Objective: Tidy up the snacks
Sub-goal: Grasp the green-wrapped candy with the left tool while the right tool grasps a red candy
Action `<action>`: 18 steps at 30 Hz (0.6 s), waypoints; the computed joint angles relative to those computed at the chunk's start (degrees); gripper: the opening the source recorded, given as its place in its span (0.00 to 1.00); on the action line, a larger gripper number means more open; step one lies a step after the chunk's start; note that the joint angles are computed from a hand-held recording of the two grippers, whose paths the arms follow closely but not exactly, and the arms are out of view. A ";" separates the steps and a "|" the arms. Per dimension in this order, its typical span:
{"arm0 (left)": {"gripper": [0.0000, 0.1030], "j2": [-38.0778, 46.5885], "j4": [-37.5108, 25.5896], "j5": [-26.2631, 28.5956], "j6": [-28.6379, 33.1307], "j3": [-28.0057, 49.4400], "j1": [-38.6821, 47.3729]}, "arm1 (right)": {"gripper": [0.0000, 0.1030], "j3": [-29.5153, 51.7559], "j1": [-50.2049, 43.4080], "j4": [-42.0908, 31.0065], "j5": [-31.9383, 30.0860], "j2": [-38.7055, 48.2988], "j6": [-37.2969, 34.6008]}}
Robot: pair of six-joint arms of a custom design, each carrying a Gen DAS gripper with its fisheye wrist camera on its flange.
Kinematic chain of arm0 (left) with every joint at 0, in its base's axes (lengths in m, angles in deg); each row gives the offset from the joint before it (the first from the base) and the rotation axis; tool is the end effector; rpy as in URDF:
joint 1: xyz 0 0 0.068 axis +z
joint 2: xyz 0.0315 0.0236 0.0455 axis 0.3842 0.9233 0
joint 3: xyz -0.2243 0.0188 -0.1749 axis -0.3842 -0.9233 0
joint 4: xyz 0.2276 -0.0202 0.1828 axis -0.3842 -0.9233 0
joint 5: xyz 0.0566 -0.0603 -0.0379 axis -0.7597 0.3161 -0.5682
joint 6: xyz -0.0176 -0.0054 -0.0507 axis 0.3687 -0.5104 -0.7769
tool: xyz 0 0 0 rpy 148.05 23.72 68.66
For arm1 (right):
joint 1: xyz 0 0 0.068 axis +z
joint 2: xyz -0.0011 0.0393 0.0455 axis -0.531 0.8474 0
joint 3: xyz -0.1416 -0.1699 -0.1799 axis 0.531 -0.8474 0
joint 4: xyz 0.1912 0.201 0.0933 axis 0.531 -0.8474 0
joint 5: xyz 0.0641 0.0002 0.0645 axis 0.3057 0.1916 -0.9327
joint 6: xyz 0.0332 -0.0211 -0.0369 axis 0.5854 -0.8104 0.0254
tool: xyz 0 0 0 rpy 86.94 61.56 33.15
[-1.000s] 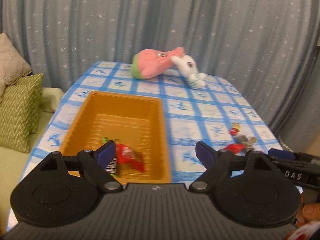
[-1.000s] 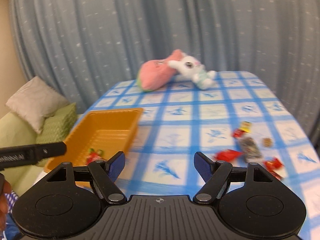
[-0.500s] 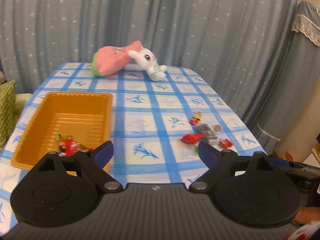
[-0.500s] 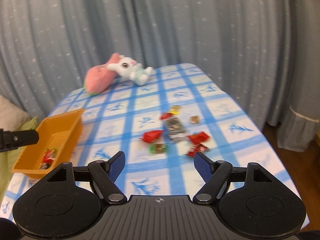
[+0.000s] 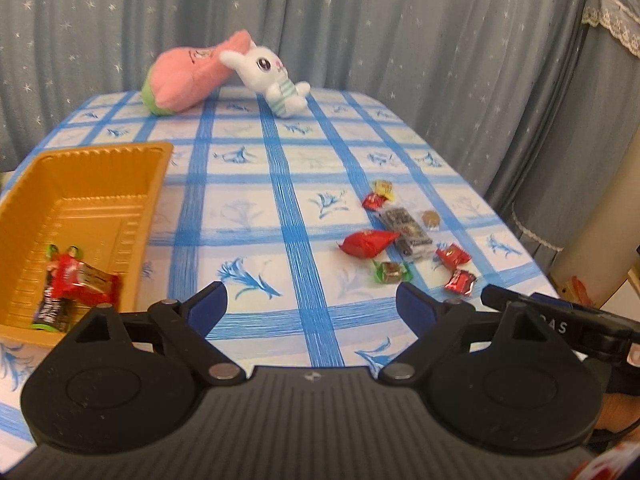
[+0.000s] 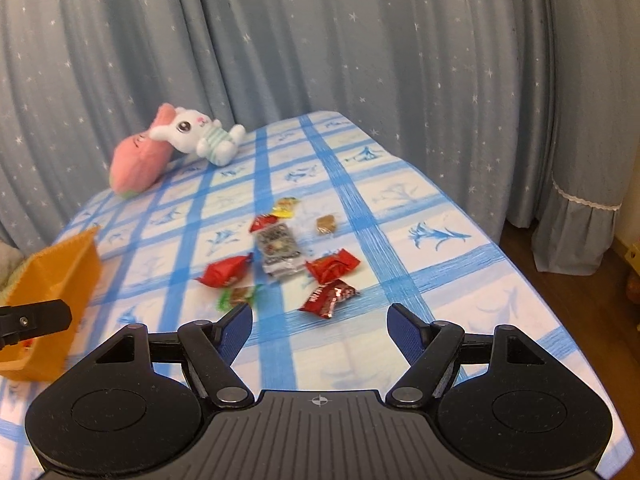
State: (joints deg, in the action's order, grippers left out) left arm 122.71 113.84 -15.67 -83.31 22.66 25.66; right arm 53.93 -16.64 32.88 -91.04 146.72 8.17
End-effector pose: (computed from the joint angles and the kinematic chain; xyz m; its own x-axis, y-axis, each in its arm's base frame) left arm 0.2125 0.0091 0.0692 -0.6561 -0.1655 -0.7363 -0.0933 0.9860 -0.1386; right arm 0.2521 0.0729 0.0377 -0.6701 0.0908 -0.7367 -0.1585 0.9521 0.2615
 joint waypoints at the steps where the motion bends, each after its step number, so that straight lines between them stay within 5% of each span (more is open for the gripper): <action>1: 0.88 2.31 1.45 -0.45 0.03 0.60 -0.38 | 0.71 1.13 -0.18 0.96 -0.25 2.26 -0.09; 18: 0.88 22.87 9.92 0.02 0.21 9.81 -0.35 | 0.65 17.13 2.58 -1.22 2.15 18.73 -1.28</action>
State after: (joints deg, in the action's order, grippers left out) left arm 145.58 123.76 -15.65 -83.10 32.47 25.31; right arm 71.07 -14.05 31.66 -88.89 165.46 6.89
